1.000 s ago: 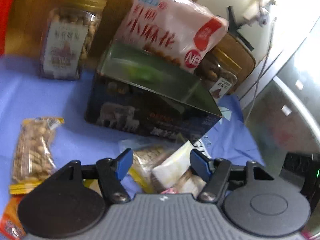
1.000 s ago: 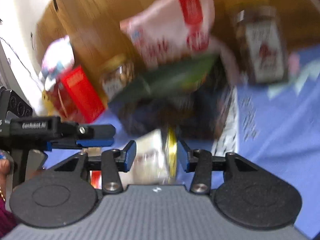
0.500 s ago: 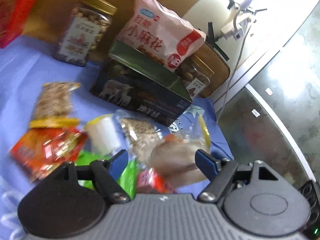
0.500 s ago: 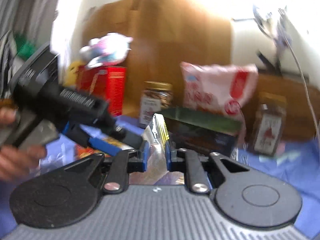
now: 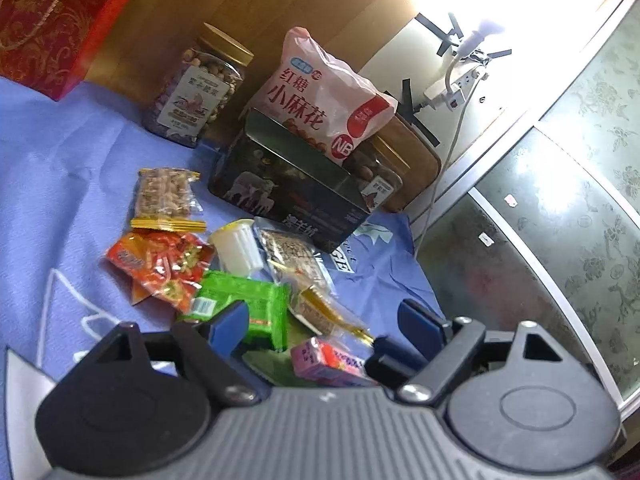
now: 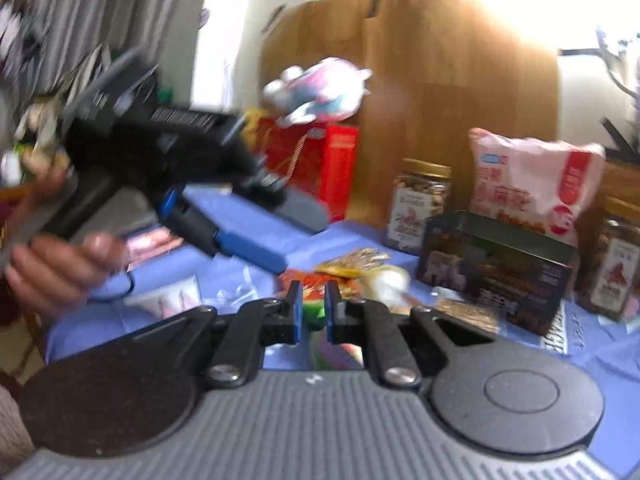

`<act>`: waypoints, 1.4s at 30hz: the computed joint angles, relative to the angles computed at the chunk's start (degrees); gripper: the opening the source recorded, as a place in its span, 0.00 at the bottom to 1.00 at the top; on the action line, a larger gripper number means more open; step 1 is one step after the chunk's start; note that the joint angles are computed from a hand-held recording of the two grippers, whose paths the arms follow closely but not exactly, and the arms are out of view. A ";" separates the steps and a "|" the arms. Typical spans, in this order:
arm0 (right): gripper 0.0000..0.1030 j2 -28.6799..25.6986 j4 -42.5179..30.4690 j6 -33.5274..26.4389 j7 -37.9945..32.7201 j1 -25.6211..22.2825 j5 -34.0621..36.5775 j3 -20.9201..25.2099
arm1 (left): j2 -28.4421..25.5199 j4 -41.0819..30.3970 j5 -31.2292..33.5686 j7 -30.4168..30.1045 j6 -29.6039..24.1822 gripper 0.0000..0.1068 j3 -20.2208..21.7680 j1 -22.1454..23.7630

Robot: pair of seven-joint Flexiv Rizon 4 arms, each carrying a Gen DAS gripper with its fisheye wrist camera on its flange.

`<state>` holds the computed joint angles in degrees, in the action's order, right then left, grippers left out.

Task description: Organize snacks

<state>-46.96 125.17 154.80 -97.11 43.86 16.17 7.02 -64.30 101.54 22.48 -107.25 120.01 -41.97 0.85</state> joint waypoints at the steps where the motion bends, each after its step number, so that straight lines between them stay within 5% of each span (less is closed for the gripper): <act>1: 0.23 0.14 0.04 0.31 1.05 -0.47 1.34 0.31 | -0.21 -0.77 -0.07 0.13 -1.23 0.79 -0.37 -0.04; 2: 0.34 0.51 -0.09 -0.32 2.54 -1.28 2.67 0.49 | -0.15 -1.70 -0.82 0.44 -2.85 0.79 -0.39 -0.49; 5: 0.40 2.39 0.25 -5.55 11.14 -5.82 3.98 2.34 | -0.86 -4.23 -3.32 2.35 -6.63 0.79 -0.73 -1.75; 11: 0.41 1.23 3.02 -9.71 35.24 -22.27 -15.25 9.32 | -3.05 -9.02 -8.61 7.85 -11.70 0.79 -2.16 -3.22; 17: 0.43 -2.07 1.28 -11.35 46.85 -27.88 -29.71 9.96 | -1.30 -12.53 -14.78 13.29 -15.23 0.53 2.08 -8.43; 19: 0.41 -2.47 1.46 -11.33 49.14 -28.00 -32.58 9.51 | -1.89 -12.21 -14.63 15.97 -15.93 0.47 0.37 -7.72; 27: 0.34 1.23 2.19 -6.58 38.46 -15.36 -19.93 1.28 | -0.76 -10.88 -16.20 19.63 -12.86 0.47 -0.66 -7.77; 31: 0.33 2.17 -0.14 -6.08 32.84 -13.31 -16.23 -0.71 | -0.78 -14.66 -15.21 21.44 -12.55 0.47 -0.81 -8.74; 36: 0.33 1.04 -6.69 -8.55 28.31 -14.19 -14.90 -3.13 | -2.99 -26.58 -17.12 26.36 -16.56 0.47 0.81 -13.14; 42: 0.33 -2.49 -16.47 -17.08 26.66 -16.15 -14.03 -5.86 | -10.14 -47.58 -27.34 31.37 -27.75 0.47 5.61 -21.66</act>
